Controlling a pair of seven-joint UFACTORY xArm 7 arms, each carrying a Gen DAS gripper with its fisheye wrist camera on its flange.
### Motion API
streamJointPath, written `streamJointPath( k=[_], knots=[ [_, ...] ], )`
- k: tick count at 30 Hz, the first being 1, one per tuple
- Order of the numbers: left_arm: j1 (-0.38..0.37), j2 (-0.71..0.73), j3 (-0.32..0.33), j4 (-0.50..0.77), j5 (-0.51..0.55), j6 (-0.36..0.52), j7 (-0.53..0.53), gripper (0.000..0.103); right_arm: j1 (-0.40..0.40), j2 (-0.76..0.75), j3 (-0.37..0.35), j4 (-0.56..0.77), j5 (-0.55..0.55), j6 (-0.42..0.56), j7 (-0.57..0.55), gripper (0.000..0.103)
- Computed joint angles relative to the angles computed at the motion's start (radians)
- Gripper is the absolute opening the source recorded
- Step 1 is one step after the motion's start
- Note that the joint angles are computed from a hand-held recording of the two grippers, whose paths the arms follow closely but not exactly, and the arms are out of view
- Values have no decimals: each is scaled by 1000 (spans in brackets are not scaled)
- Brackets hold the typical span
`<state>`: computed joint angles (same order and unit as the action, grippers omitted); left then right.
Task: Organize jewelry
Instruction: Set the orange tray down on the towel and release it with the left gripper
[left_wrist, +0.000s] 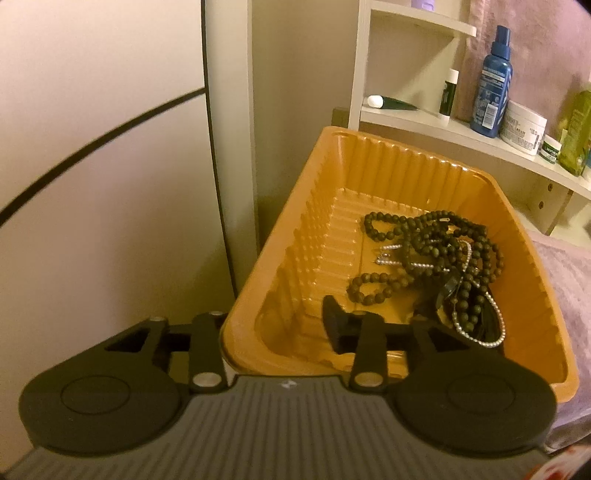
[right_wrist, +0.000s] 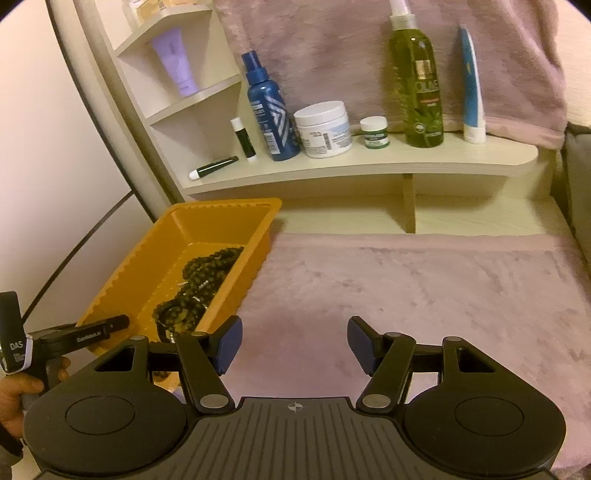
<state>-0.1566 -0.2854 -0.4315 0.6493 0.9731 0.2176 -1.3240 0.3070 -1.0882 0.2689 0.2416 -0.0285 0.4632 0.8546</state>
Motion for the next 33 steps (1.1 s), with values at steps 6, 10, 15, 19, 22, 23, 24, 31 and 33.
streamJointPath(
  k=[6, 10, 15, 19, 22, 23, 24, 31, 33],
  knots=[
    [-23, 9, 32, -8, -73, -16, 66, 57, -6, -59, 32, -18, -7, 37, 47, 64],
    [22, -6, -15, -6, 11, 7, 22, 69, -2, -90, 50, -24, -17, 64, 76, 65],
    [-1, -63, 7, -39, -33, 28, 46, 70, 15, -113, 59, -22, -28, 82, 93, 66],
    [-14, -167, 14, -91, -121, 25, 102, 71, 25, -131, 70, -13, -37, 115, 103, 67],
    [-52, -236, 23, -104, -205, 51, 187, 71, 35, -144, 78, -4, -44, 157, 102, 67],
    [-72, -253, 26, -101, -233, 68, 224, 71, 37, -149, 80, 1, -46, 176, 102, 67],
    [-91, -268, 24, -95, -259, 87, 259, 71, 41, -154, 82, 5, -47, 195, 102, 67],
    [-235, -289, 9, -28, -464, 161, 464, 71, 85, -265, 95, -3, -40, 293, 110, 67],
    [-251, -282, -20, -8, -509, 168, 487, 71, 88, -291, 103, 4, -39, 328, 115, 67]
  ],
)
